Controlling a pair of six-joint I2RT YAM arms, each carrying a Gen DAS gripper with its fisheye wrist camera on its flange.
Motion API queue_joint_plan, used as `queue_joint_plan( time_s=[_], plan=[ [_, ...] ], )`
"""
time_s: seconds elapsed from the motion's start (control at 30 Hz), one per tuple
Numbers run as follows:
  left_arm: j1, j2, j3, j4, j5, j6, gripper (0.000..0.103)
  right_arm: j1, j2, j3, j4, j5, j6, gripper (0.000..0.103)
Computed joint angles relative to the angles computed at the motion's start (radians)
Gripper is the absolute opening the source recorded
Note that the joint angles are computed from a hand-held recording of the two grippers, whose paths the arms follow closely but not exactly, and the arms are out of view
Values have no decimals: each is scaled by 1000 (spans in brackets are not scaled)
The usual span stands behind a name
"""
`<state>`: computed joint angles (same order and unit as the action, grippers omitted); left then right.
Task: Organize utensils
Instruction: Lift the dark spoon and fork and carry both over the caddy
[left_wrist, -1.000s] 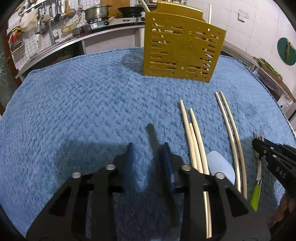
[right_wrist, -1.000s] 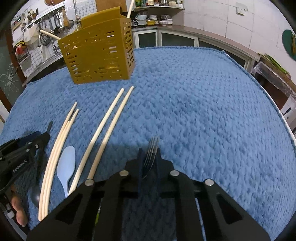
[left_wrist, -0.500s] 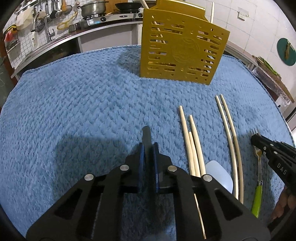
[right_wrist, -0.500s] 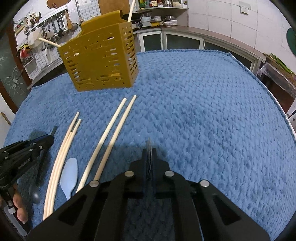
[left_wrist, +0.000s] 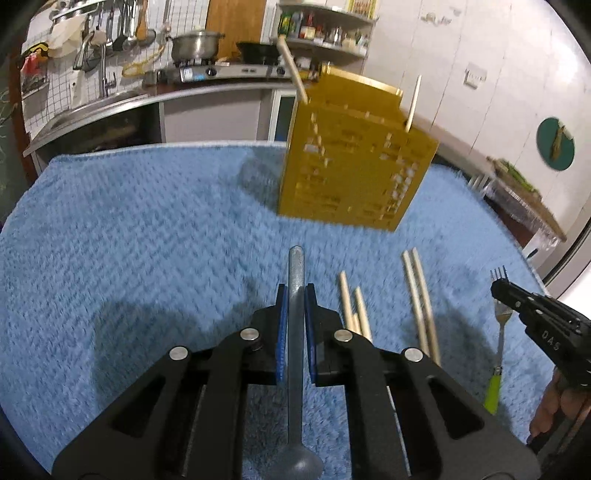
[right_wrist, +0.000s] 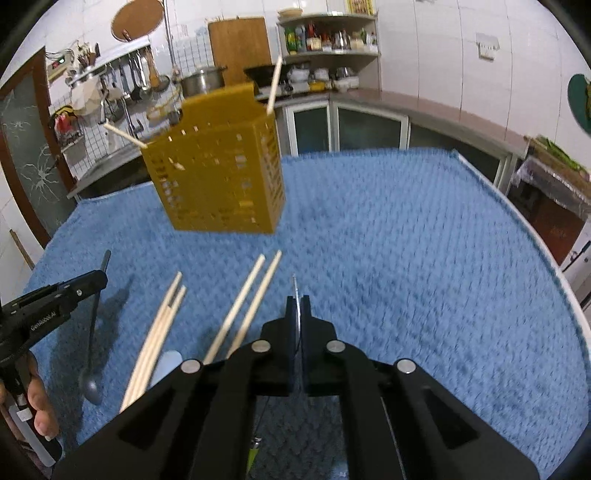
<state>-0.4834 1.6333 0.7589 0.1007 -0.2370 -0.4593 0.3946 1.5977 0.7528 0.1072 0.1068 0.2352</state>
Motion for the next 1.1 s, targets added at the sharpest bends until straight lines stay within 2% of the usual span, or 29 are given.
queue_joint_plan(
  time_s=[0.3,0.5,0.67,0.87,1.1],
  plan=[
    [8,-115,-42,65,-19,29,8,2,-107,-25,74,54,-59,2],
    [-4,-171,-33,58,-61,72,8,-15,-142,-34,151,55,-98,2],
    [19,-201,0,44,-42,95,8,-15,-156,-24,205,88,-136,2],
    [63,-220,61,34,6,125,8,-23,-145,48,215,100,-178,2],
    [90,-179,198,40,28,194,8,-12,-72,177,252,141,-246,2]
  ],
)
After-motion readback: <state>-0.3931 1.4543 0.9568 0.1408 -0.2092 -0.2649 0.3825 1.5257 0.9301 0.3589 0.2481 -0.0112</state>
